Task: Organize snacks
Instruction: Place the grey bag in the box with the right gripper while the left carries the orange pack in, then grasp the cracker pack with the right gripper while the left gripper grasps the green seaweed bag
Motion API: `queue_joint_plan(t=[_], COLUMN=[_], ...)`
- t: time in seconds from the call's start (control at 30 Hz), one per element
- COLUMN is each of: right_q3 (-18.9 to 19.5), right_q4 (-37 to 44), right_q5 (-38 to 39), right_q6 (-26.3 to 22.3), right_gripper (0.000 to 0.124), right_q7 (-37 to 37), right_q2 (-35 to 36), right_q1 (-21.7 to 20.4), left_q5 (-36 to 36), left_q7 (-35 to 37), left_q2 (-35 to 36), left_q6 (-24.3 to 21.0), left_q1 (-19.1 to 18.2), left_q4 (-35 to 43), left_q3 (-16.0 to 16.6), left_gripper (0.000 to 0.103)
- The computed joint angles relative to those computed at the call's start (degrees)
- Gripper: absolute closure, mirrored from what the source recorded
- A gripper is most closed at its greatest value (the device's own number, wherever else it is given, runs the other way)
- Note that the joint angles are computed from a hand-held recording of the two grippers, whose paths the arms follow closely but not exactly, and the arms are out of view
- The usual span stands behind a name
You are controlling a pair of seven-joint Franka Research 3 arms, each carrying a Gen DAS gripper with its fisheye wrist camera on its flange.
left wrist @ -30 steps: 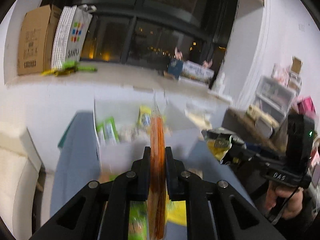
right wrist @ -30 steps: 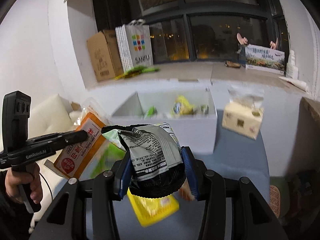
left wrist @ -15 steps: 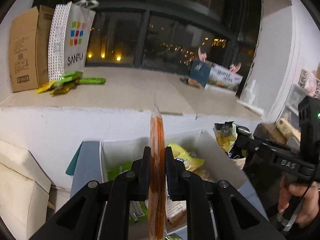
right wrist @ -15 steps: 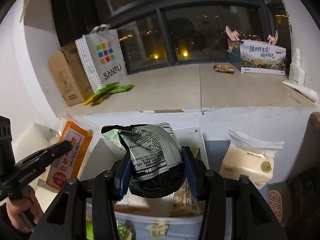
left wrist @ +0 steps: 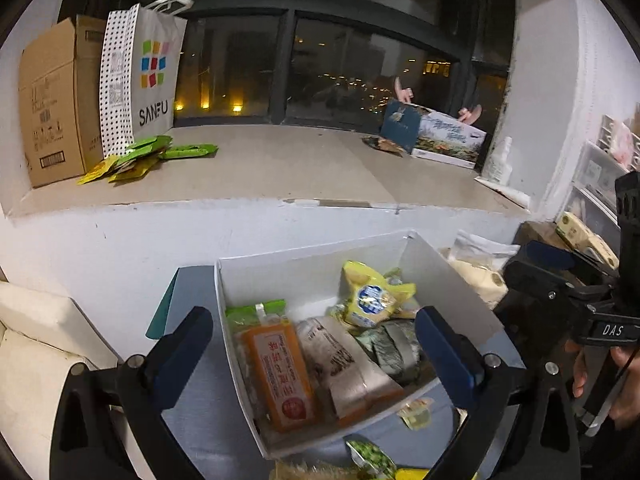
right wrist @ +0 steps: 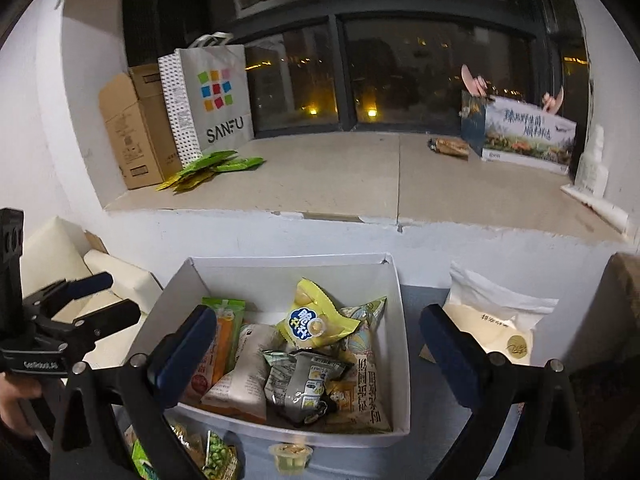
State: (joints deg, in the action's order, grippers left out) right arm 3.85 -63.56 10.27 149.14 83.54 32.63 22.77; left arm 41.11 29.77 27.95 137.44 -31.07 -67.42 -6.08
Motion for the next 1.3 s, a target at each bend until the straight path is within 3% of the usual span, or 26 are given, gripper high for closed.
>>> queue_joint_plan(t=[0.17, 0.37, 0.47, 0.6, 0.7, 0.83, 1.03, 1.17, 1.3], right_q3=[1.59, 2.34, 2.11, 3.28, 3.09, 2.32, 1.98, 2.21, 0.78], right_q4=[-9.98, -22.06, -30.27, -43.37, -51.77, -60.57, -60.6, -56.12, -50.66], right_q5=[0.86, 0.41, 0.58, 11.22, 12.2, 21.75, 21.97, 7.29, -0.52], right_q6=[2.16, 3.21, 4.42, 7.0, 10.95, 14.5, 15.67, 14.74, 11.82], right_gripper=[0.021, 0.021, 0.021, 0.021, 0.021, 0.021, 0.021, 0.021, 0.021], right_q7=[-5.49, -13.49, -14.13, -19.38, -17.47, -20.65, -14.12, 2.26, 11.88], right_q2=[-7.89, -17.65, -23.2, -30.97, -34.93, -38.21, -35.57, -30.29, -24.67], right_q1=[-0.77, -1.04, -1.0, -2.38, -1.87, -0.38, -1.01, -2.29, -1.25], left_q5=[6.35, 11.51, 12.69, 16.07, 20.22, 21.18, 21.27, 20.54, 19.6], left_q7=[-2.04, -9.93, -13.65, -19.2, -26.72, -34.24, -36.28, -36.1, -34.78], left_q2=[-4.98, -12.84, -16.61, -19.48, -22.34, -24.46, -25.65, -25.78, -25.5], left_q6=[-1.38, 2.53, 6.05, 4.75, 6.41, 7.65, 5.93, 6.65, 5.86], left_q1=[-2.67, -2.32, -1.21, -1.34, -1.02, -0.03, 0.63, 1.23, 1.31], left_q4=[-5.62, -16.97, -23.37, -28.71, -34.15, -38.64, -40.71, -41.26, -41.32], left_q3=[0.16, -2.82, -5.12, -7.57, -9.19, -11.11, -12.88, -13.18, -13.34], left_gripper=[0.0, 0.0, 0.0, 0.0, 0.0, 0.0, 0.0, 0.0, 0.0])
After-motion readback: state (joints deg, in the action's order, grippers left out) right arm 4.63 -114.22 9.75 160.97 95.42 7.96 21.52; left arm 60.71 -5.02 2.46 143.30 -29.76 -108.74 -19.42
